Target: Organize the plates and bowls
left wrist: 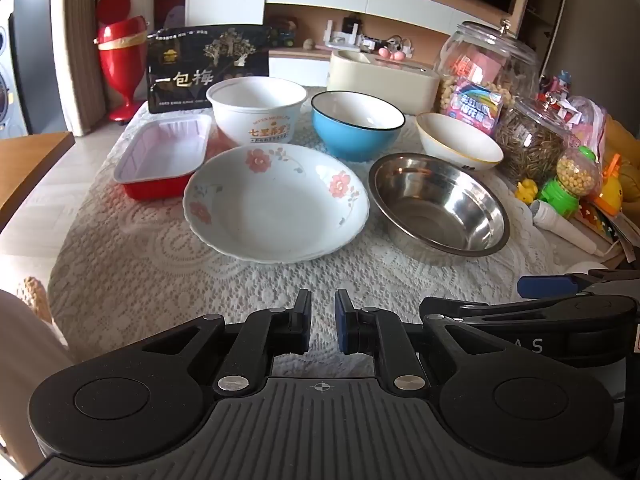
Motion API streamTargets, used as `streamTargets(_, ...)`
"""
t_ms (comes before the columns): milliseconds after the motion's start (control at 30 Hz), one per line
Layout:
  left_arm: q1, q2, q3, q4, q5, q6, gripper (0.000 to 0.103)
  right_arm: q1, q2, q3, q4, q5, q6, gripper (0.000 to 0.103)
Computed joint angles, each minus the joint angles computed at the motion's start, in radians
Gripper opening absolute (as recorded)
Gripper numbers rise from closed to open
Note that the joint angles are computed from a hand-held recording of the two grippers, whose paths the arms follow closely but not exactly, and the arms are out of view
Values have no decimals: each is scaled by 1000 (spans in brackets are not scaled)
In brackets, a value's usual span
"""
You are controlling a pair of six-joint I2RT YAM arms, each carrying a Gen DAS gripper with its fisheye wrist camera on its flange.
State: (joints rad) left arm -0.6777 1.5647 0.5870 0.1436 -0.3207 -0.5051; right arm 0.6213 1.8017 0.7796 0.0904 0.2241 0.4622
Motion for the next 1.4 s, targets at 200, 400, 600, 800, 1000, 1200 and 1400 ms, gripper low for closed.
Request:
streamTargets(200, 0, -3, -3, 0, 0, -1, 15, 2, -4, 11, -17, 2, 5, 102)
streamTargets(400, 2, -4, -5, 3, 0, 0, 15, 8, 4, 2, 3, 12, -2, 102)
streamTargets(600, 3, -4, -5, 2, 2, 1, 15, -3, -7, -3, 6, 5, -9, 103)
streamTargets(800, 5, -5, -5, 2, 4, 3, 15, -4, -14, -12, 15, 6, -11, 102)
streamTargets(1000, 5, 4, 6, -6, 7, 0, 15, -13, -13, -12, 17, -1, -17, 102)
streamTargets(1200, 26, 69, 77, -15, 53, 4, 15, -51, -7, -15, 39, -17, -44, 102)
streamTargets(1400, 74, 178, 212, 24, 168, 56, 15, -155, -1, -29, 148, -14, -101, 102)
